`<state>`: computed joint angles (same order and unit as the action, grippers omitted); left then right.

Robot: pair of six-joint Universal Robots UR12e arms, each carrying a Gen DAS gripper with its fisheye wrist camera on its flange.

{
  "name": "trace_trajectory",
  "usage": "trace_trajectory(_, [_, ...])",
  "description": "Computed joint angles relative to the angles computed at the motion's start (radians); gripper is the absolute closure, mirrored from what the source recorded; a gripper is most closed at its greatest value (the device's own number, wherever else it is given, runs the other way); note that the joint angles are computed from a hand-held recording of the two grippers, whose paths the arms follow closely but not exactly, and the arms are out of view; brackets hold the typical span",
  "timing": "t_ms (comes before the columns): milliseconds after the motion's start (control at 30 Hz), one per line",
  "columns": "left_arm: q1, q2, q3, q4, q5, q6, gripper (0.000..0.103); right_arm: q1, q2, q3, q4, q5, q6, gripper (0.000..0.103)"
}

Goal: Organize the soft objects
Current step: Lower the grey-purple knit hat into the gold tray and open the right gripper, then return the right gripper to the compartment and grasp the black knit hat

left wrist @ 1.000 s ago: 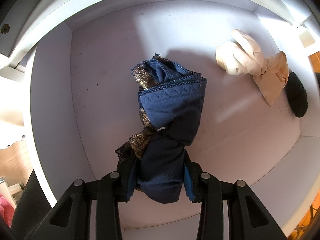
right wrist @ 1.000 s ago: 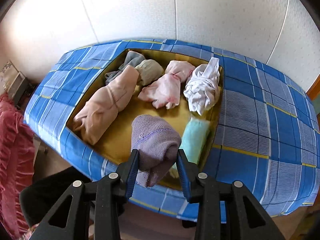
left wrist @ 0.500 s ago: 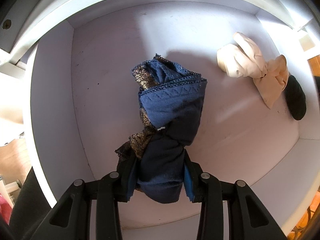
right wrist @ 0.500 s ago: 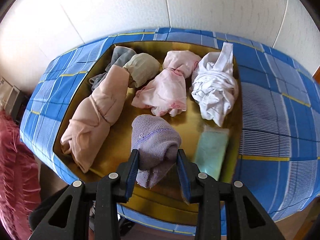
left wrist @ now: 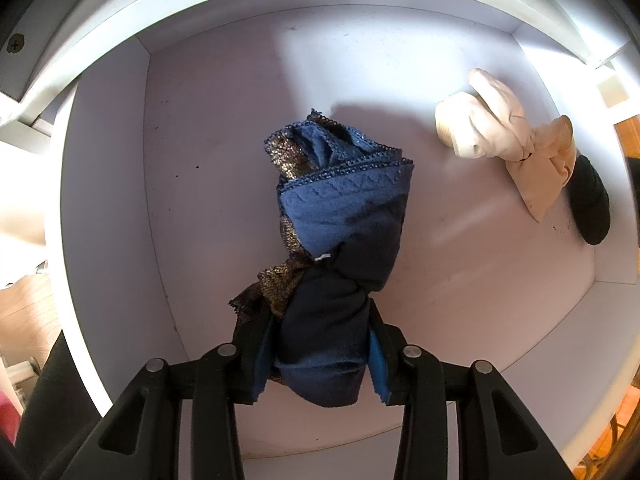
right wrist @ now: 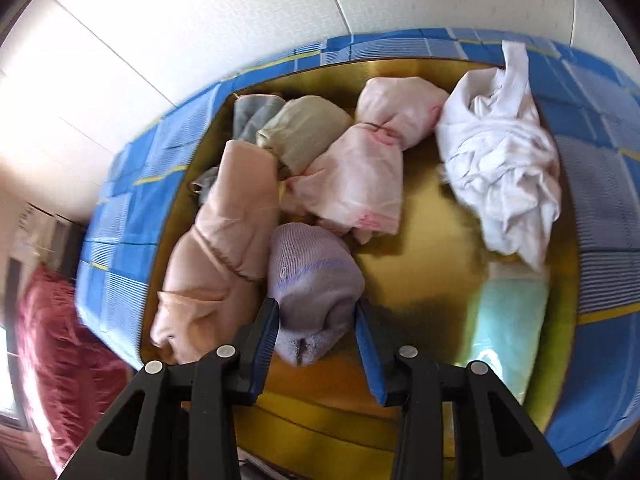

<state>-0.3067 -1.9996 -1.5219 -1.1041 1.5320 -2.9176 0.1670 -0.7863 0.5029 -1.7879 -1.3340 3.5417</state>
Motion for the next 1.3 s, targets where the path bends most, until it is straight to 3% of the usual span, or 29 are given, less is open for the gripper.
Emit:
trace_trajectory(67, [0.002, 0.000, 0.000, 0.000, -0.002, 0.000, 0.062, 0.001, -0.021, 0.037, -0.035, -0.003, -0.003, 0.063])
trace_trajectory(167, [0.002, 0.000, -0.001, 0.001, -0.001, 0.002, 0.062, 0.016, -0.055, 0.077, -0.051, -0.082, -0.079, 0.063])
trace_trajectory(300, [0.002, 0.000, -0.001, 0.001, 0.001, 0.004, 0.062, 0.042, -0.147, 0.227, -0.161, -0.194, -0.228, 0.063])
trace_trajectory(500, [0.001, -0.002, 0.002, 0.000, 0.002, -0.001, 0.062, 0.049, -0.267, 0.431, -0.279, -0.257, -0.323, 0.063])
trace_trajectory(800, [0.000, 0.000, -0.004, 0.006, 0.004, -0.038, 0.061, 0.055, -0.418, 0.717, -0.460, -0.351, -0.345, 0.063])
trace_trajectory(1067, [-0.001, 0.001, -0.008, 0.009, 0.001, -0.043, 0.061, 0.044, -0.486, 0.863, -0.436, -0.313, -0.271, 0.063])
trace_trajectory(1300, [-0.003, 0.001, -0.010, 0.010, -0.004, -0.047, 0.061, 0.041, -0.477, 0.906, -0.397, -0.298, -0.238, 0.063])
